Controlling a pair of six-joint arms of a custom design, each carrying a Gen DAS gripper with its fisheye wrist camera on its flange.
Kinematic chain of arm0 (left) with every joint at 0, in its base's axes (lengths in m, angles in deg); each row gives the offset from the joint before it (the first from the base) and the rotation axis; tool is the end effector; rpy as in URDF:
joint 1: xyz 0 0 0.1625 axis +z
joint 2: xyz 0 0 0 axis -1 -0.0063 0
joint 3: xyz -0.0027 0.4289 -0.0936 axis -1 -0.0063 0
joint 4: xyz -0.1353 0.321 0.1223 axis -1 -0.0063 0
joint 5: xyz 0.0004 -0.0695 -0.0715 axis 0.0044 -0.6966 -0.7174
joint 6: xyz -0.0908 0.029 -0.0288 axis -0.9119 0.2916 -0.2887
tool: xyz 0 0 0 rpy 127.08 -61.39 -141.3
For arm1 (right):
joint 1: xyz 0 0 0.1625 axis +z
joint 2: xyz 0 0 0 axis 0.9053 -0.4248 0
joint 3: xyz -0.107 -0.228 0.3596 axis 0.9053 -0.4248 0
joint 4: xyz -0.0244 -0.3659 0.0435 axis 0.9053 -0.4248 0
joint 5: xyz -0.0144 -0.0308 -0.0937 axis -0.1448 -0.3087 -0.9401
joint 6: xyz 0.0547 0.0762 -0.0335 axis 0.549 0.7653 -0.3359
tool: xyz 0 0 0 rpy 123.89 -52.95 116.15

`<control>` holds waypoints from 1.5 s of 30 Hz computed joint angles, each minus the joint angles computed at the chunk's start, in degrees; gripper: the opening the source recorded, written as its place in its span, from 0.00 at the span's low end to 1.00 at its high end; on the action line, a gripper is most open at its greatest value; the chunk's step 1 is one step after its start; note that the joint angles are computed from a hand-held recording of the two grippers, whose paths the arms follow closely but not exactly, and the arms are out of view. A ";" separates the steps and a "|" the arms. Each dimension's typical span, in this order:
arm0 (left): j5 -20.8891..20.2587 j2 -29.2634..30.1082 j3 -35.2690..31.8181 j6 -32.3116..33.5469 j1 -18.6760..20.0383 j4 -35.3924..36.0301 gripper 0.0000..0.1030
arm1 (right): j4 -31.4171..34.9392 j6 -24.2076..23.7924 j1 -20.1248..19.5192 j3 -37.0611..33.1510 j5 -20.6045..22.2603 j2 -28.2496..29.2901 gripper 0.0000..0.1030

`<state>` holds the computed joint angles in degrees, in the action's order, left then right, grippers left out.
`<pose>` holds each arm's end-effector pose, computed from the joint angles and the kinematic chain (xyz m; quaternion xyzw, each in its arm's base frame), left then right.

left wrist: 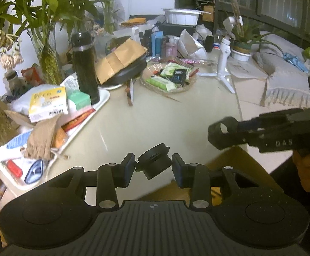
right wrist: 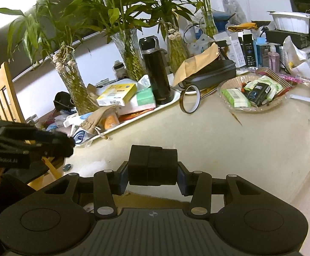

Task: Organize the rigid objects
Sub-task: 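Lift the black cap with the left tool while the right tool holds the sleeve, then move both tools over the box and open them to drop cap and sleeve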

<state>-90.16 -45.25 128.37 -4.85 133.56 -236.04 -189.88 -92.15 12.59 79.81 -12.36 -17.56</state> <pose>-0.3488 -0.5779 0.0425 0.4983 0.8265 -0.2019 0.1669 0.0247 -0.4836 0.3301 0.1277 -0.8669 0.4407 0.1947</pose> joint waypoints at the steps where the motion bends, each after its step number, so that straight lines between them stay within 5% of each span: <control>1: 0.08 -0.24 0.62 -0.25 -0.13 -0.02 0.37 | -0.12 0.02 0.06 0.29 -0.06 -0.11 0.47; 22: 3.05 -3.24 10.21 -5.37 -1.71 0.87 0.37 | -4.58 -0.11 0.69 6.74 -1.94 -1.64 0.47; 29: 2.90 -3.71 13.56 -5.72 -1.43 -4.07 0.60 | -4.58 -0.03 1.35 6.65 -2.76 -1.16 0.47; 45: 3.21 -4.07 15.50 -7.60 -0.26 -10.19 0.61 | -0.70 0.07 4.31 2.81 -4.11 2.42 0.47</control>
<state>-86.96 -49.32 143.87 -12.46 133.31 -246.23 -190.58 -92.09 16.90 82.62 -16.48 -15.14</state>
